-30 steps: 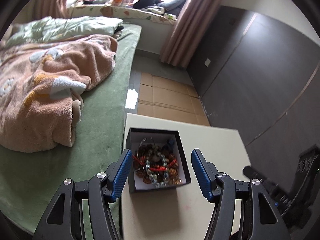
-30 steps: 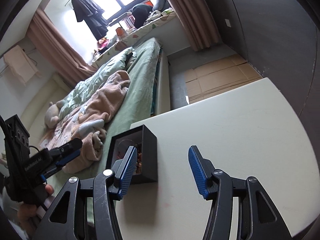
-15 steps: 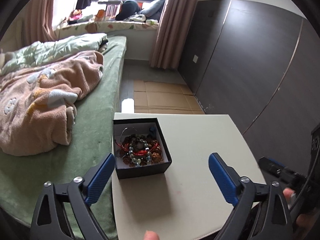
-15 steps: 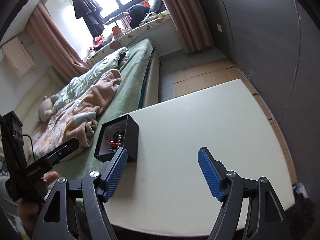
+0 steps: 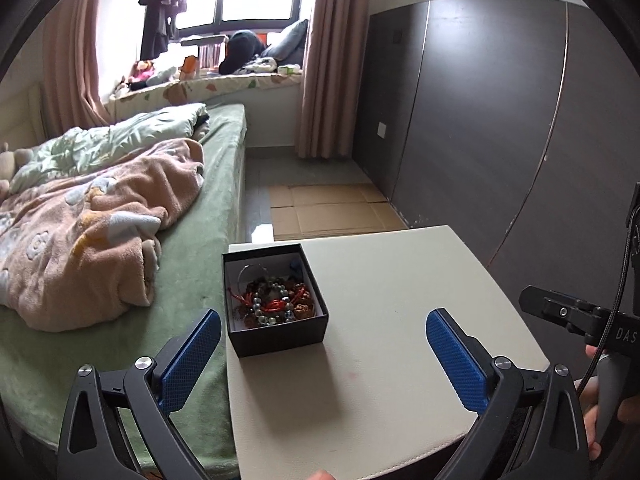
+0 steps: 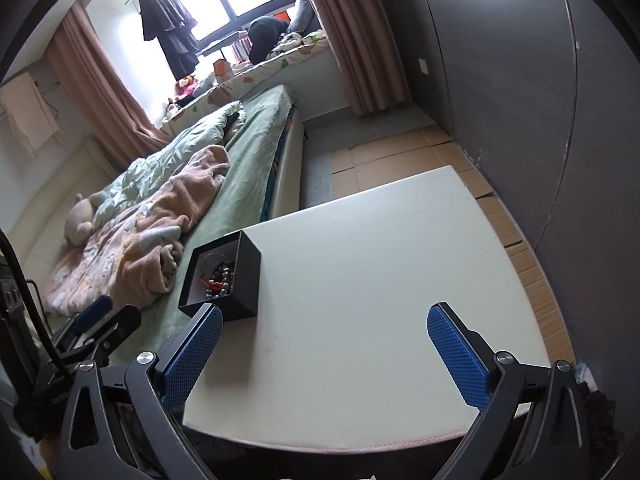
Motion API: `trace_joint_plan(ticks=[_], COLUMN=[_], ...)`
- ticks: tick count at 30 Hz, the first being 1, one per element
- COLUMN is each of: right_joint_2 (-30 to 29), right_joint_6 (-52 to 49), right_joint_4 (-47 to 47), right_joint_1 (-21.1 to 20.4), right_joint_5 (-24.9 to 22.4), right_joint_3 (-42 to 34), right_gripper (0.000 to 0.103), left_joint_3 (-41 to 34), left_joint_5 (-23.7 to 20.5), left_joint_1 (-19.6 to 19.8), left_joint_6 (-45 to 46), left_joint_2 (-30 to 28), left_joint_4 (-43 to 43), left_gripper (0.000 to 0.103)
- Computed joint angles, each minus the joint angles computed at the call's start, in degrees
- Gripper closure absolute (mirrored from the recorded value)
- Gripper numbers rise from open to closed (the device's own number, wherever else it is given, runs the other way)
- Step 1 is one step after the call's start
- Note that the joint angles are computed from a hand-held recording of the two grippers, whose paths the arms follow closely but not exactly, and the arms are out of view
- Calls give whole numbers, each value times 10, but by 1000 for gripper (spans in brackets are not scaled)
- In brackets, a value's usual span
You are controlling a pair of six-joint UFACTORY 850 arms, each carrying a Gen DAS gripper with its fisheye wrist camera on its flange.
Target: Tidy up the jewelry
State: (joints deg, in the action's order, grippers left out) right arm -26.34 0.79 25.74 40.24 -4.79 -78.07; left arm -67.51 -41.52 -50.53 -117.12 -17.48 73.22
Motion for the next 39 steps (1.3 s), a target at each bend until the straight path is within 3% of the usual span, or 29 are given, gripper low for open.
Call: trace_joint_plan(ticks=[4, 13, 39], right_joint_2=[1, -4, -7], right_joint_6=[44, -10, 42], right_joint_4=[-47, -6, -65], right_joint_1=[1, 4, 10], right_joint_5=[0, -9, -15], right_joint_3=[2, -5, -15], right_gripper=[0, 0, 0], left_joint_3=[-2, 1, 9], left_joint_5=[-7, -22, -7], left_joint_1=[-3, -6, -1], left_joint_6=[3, 0, -3], left_joint_2=[0, 6, 14], left_joint_4=[6, 15, 18], left_gripper=[1, 1, 1])
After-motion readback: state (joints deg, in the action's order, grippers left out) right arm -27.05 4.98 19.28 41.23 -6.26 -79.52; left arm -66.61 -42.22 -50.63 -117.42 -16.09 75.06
